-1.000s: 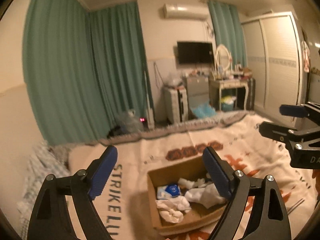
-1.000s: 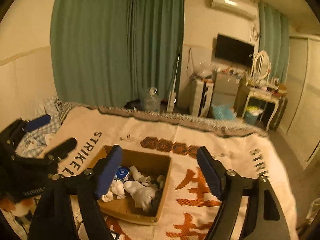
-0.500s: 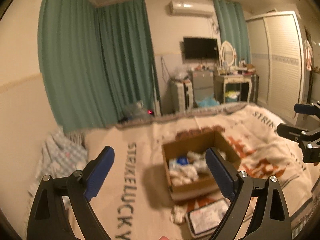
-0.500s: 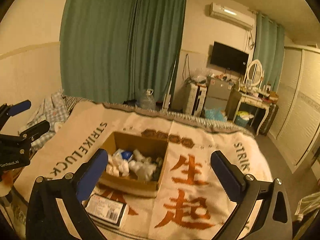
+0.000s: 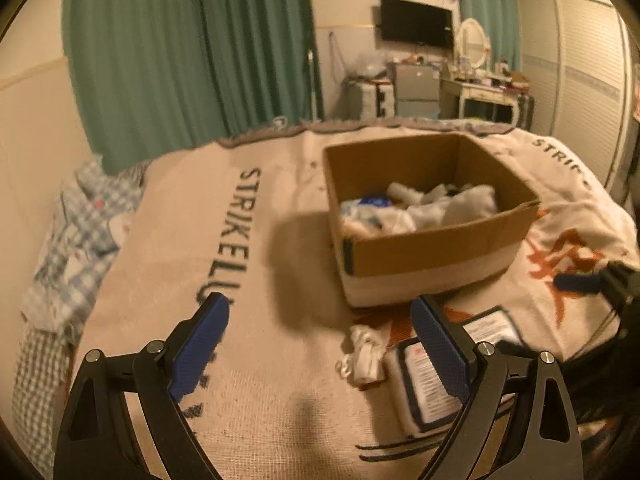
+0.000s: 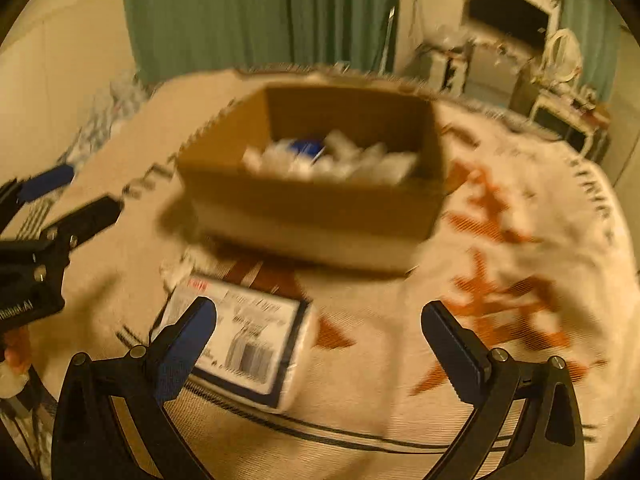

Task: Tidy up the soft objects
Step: 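Grasp the tissue-paper pack with the right gripper while the left grasps a rolled sock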

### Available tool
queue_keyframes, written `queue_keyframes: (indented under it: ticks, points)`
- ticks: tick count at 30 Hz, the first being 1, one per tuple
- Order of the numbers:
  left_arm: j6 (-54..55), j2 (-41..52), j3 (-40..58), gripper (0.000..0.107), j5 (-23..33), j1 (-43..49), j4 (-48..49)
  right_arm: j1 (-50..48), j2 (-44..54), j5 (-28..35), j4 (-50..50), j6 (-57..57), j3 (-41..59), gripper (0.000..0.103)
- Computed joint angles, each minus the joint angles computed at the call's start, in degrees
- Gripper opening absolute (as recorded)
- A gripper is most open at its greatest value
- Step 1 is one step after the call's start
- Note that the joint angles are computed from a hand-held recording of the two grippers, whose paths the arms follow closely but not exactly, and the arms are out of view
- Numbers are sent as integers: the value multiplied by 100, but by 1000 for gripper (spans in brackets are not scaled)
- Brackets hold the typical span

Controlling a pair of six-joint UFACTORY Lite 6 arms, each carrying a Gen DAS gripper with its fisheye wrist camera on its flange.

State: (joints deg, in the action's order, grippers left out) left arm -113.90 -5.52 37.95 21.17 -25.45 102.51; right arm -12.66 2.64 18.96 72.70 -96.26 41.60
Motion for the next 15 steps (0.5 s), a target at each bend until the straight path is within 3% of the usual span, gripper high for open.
queue_keyframes:
  ticks: [3, 5, 11, 15]
  points:
    - [-574, 135, -99, 94, -22, 104, 457, 362, 538, -442, 1061, -1036, -38, 97]
    - [-672, 269, -118, 94, 18, 125, 505, 330, 932, -244, 1621, -1508, 21, 97]
    - [-553, 742, 59, 94, -222, 340, 322, 80, 1753, 348, 1497, -1283, 383, 97]
    - [-917, 687, -30, 94, -372, 470, 645, 205, 1812, 363, 1902, -1688, 285, 96]
